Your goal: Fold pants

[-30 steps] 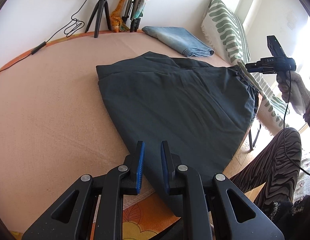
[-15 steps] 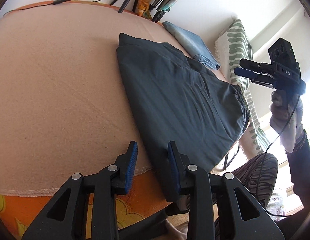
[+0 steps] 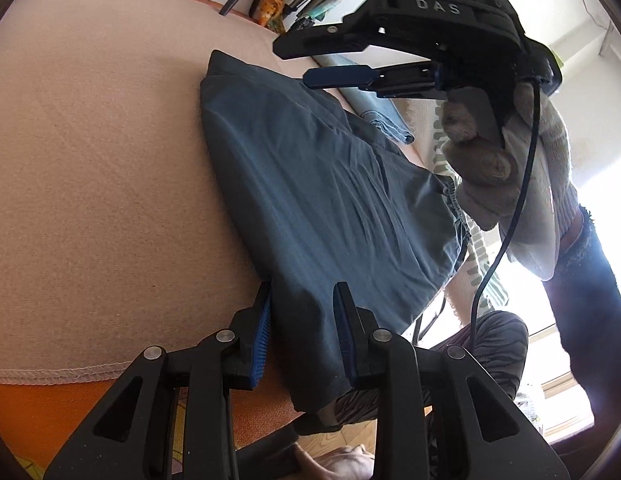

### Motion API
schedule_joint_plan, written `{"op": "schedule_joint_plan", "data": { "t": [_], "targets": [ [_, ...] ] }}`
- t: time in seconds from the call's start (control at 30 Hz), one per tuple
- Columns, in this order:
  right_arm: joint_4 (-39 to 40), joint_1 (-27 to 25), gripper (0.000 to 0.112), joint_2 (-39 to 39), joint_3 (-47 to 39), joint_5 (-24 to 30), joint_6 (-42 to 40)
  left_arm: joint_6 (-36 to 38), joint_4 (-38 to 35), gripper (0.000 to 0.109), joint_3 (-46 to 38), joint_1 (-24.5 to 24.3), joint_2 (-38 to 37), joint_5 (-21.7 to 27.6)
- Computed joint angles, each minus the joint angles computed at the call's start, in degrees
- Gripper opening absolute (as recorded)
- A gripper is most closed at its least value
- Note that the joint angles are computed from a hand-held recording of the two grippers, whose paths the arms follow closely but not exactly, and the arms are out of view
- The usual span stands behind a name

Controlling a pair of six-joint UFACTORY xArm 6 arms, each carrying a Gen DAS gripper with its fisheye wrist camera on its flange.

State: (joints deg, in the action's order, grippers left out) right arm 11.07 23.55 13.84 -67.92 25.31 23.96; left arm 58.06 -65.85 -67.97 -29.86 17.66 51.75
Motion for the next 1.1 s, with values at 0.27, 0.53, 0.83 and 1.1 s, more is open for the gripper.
{"op": "schedule_joint_plan", "data": {
  "t": [0.27,0.53,0.83,1.1],
  "targets": [
    [-2.10,-0.04,0.056,9.90,-13.89,12.89,3.30,5.94,-3.68,0.019,2.57,-0.86,-2.92,-1.11],
    [-10.89,2.24,0.056,20.64,-31.91,29.50,8.71,8.55,-5.17,0.014,3.86,-2.28,-4.39,-0.95],
    [-18.59,4.67,0.056,31.74,-49.33,43.62,11.45,10.27,-5.81,0.014,5.36,-5.58,-5.77,-4.52],
    [-19.13,4.33,0.023,28.16,-43.53,39.72,11.88,8.15,-3.96,0.014,6.22,-6.26,-6.48,-7.27]
  ]
}}
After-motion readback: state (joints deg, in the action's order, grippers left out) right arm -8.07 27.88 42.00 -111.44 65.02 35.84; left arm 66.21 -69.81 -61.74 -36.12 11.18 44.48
